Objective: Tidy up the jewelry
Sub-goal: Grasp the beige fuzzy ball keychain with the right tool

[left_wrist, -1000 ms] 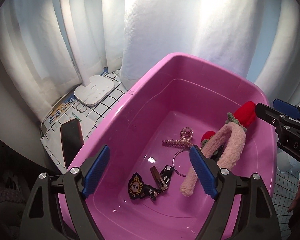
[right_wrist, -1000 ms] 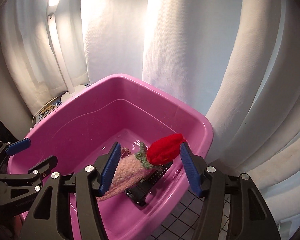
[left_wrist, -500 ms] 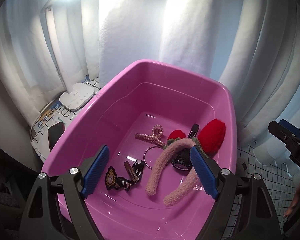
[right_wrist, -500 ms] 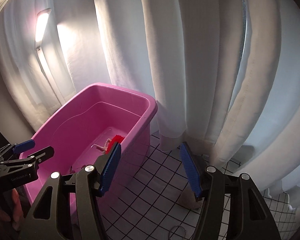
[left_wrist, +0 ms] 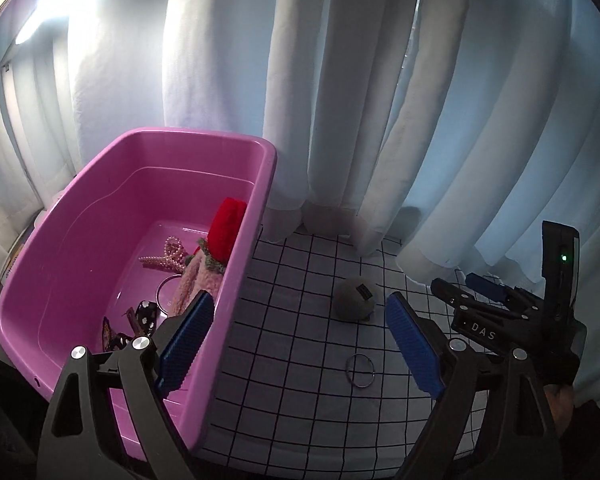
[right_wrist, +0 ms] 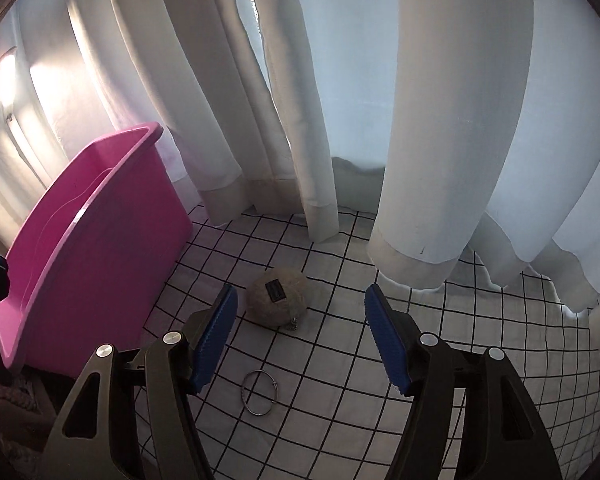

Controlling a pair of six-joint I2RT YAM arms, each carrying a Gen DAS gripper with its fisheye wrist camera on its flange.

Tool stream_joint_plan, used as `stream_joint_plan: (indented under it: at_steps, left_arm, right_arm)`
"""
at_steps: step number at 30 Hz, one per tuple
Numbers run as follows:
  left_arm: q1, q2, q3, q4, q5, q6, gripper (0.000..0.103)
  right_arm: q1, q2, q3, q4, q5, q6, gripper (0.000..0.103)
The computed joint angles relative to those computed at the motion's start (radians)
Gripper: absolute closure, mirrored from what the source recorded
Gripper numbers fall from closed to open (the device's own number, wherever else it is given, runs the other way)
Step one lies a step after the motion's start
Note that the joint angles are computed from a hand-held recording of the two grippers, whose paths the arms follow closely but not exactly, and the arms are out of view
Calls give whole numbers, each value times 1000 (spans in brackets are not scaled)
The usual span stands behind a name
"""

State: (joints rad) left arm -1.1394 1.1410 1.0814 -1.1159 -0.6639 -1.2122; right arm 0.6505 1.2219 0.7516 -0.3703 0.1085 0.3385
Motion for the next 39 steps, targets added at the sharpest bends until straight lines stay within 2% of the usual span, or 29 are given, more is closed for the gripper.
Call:
stream_joint_plan:
  at_steps: [6, 12, 20, 25, 32, 39]
  left_arm:
    - [-105, 132, -73, 158, 42, -90, 16]
    - [-126, 278, -154, 323, 70, -148, 16]
    - [-101, 468, -171, 489, 93, -188, 16]
    - [-69, 563, -144, 537, 96, -163, 16]
    - [-2, 675, -104, 567, 144, -133, 16]
    - [21, 764, -68, 572, 166, -158, 16]
  right_arm:
    - [-49, 166, -13, 154, -101, -42, 40]
    - [-33, 390, 59, 252, -149, -113, 40]
    - [-25, 595, 185, 251, -164, -205, 40]
    - [-5, 672, 254, 224, -119, -248, 37]
    - [-4, 730, 312, 195, -126, -307, 35]
    - [-16, 795, 363, 182, -168, -306, 35]
